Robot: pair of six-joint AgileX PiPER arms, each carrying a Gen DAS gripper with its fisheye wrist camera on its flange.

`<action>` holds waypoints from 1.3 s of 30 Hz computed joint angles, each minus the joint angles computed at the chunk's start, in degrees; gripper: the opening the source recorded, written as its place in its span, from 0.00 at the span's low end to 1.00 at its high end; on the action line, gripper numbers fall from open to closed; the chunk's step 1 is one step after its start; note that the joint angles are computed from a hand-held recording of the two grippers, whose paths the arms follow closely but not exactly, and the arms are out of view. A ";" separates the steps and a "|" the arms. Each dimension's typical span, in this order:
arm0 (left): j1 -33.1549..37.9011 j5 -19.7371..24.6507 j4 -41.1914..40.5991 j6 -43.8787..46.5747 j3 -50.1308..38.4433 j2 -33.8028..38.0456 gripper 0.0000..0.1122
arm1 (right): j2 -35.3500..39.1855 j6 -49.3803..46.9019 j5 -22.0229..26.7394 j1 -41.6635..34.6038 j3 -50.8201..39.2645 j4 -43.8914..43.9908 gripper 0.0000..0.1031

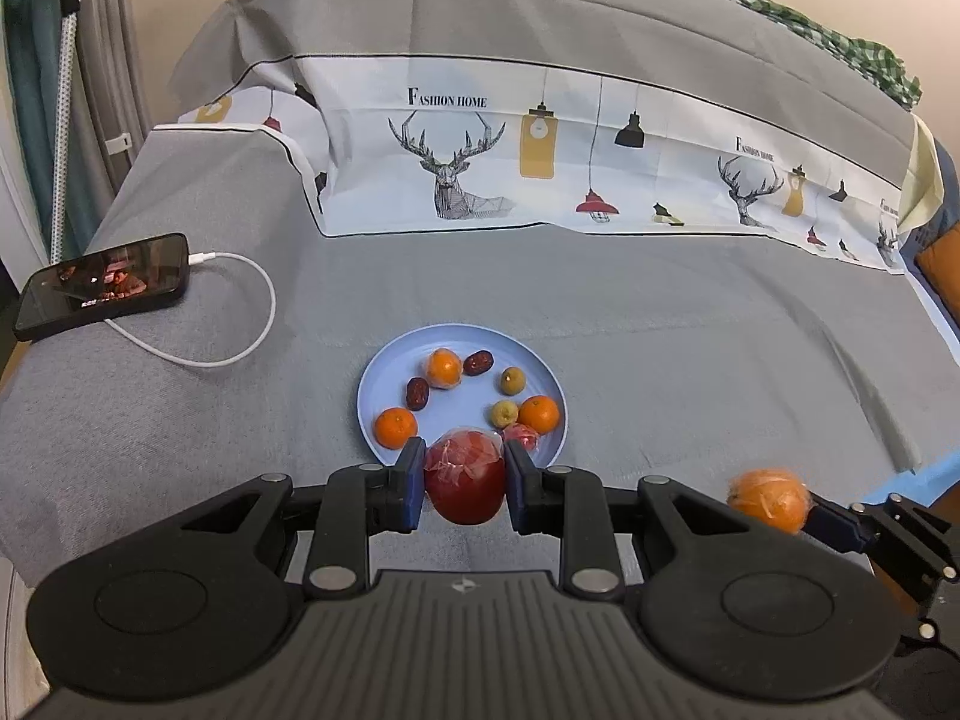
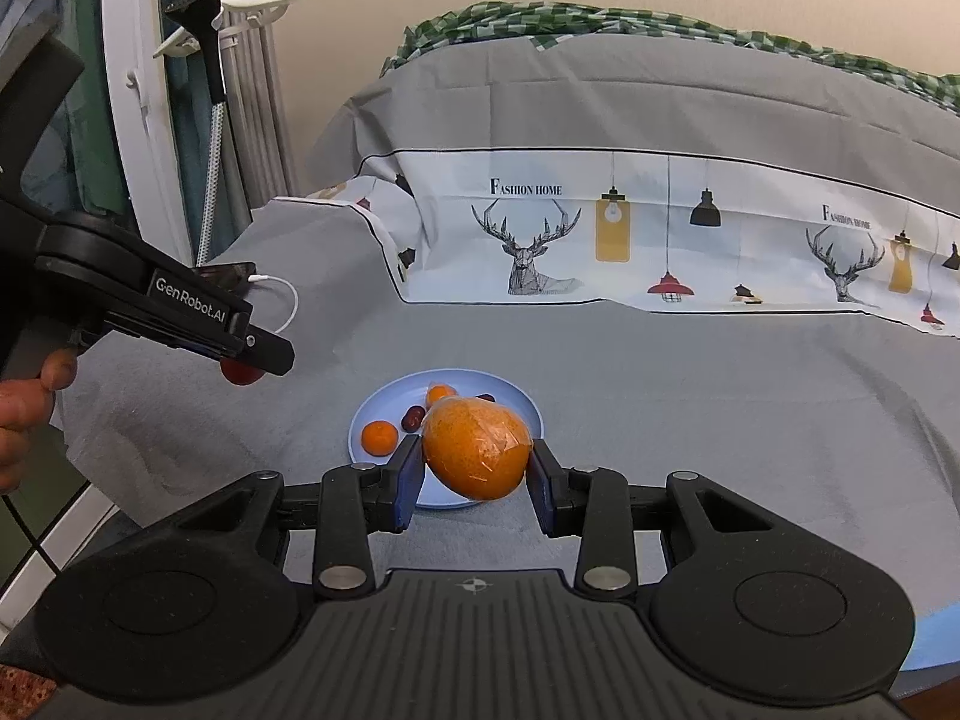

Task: Organize fruits
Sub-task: 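Carry the wrapped red apple in the left tool while the right tool carries the wrapped orange to the plate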

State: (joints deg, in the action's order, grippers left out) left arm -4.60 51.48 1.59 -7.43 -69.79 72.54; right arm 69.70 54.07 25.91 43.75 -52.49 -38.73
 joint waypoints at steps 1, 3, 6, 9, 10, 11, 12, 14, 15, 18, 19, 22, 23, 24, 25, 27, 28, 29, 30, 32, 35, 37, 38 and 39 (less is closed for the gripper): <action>0.19 0.05 -0.11 0.05 -0.33 0.48 0.26 | 0.83 -0.57 -0.31 -0.29 -0.62 0.69 0.37; 0.82 -0.13 -0.59 0.85 -1.28 1.87 0.26 | 2.41 -2.41 -1.66 -1.15 -1.59 2.49 0.37; 1.70 -1.03 -0.96 1.96 -2.23 3.98 0.26 | 5.38 -5.43 -3.22 -2.47 -3.46 4.97 0.37; 2.90 -2.90 -1.97 3.83 -2.99 6.69 0.26 | 8.91 -10.07 -4.96 -4.47 -5.51 9.05 0.37; 3.34 -3.79 -2.41 4.61 -3.20 7.81 0.26 | 11.52 -12.34 -6.58 -5.71 -6.73 10.43 0.37; 3.83 -4.63 -3.08 5.56 -3.42 9.03 0.26 | 11.85 -12.32 -5.90 -5.61 -7.22 10.82 0.37; 4.19 -5.33 -3.37 6.05 -3.85 10.64 0.26 | 13.78 -14.59 -6.43 -6.36 -8.45 12.97 0.37; 4.86 -6.29 -4.19 7.35 -4.68 13.60 0.26 | 17.63 -17.46 -7.15 -7.37 -10.80 15.46 0.37; 5.01 -6.90 -4.14 7.57 -5.10 15.26 0.26 | 19.64 -18.57 -7.27 -7.64 -12.08 16.15 0.37; 5.01 -8.23 -3.05 8.05 -6.87 20.49 0.26 | 26.87 -23.45 -8.63 -9.00 -16.05 17.95 0.37; 4.81 -8.28 -1.83 7.21 -7.78 22.40 0.26 | 27.85 -23.83 -7.48 -8.96 -17.43 20.09 0.37; 4.74 -8.54 -0.53 6.67 -10.65 27.70 0.26 | 33.40 -26.83 -7.18 -9.85 -21.39 22.80 0.37; 4.68 -8.91 0.12 6.70 -11.52 29.41 0.26 | 35.42 -28.19 -6.66 -10.22 -23.11 24.12 0.37; 4.58 -9.27 0.72 6.59 -12.30 30.75 0.26 | 37.06 -29.83 -6.44 -10.65 -24.44 25.58 0.37; 4.41 -9.38 1.44 6.09 -13.13 31.96 0.26 | 38.74 -31.36 -5.93 -10.99 -26.06 26.83 0.37; 4.43 -9.75 1.86 6.33 -14.91 34.51 0.26 | 42.13 -34.61 -5.00 -11.73 -29.62 29.34 0.37; 4.26 -9.55 2.71 5.78 -15.78 35.51 0.26 | 43.40 -35.52 -4.64 -11.92 -31.01 29.84 0.37; 4.07 -9.53 3.43 5.29 -16.66 36.59 0.27 | 44.76 -36.56 -4.04 -12.14 -32.72 30.38 0.37; 4.01 -9.79 3.83 5.23 -17.32 37.61 0.27 | 46.16 -37.35 -3.52 -12.32 -34.47 30.68 0.37; 3.62 -9.47 5.15 4.40 -19.32 39.99 0.28 | 48.78 -38.87 -2.13 -12.65 -38.01 31.64 0.38; 3.15 -10.47 6.71 2.11 -20.06 41.20 0.71 | 52.66 -44.39 1.62 -13.01 -44.11 35.15 0.48; 2.57 -12.77 9.32 -1.61 -17.74 39.24 0.91 | 53.76 -44.03 3.86 -12.59 -46.55 33.70 0.73; 2.30 -13.81 10.42 -3.11 -16.33 37.93 0.91 | 53.56 -43.76 4.81 -12.47 -46.87 33.30 0.80; 2.18 -13.31 10.27 -2.93 -15.79 36.96 0.91 | 52.27 -42.41 4.05 -12.23 -45.24 32.32 0.83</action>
State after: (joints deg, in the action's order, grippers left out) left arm -2.42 38.17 11.86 -10.37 -85.58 109.50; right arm 121.97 11.66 29.96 31.52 -97.72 -6.41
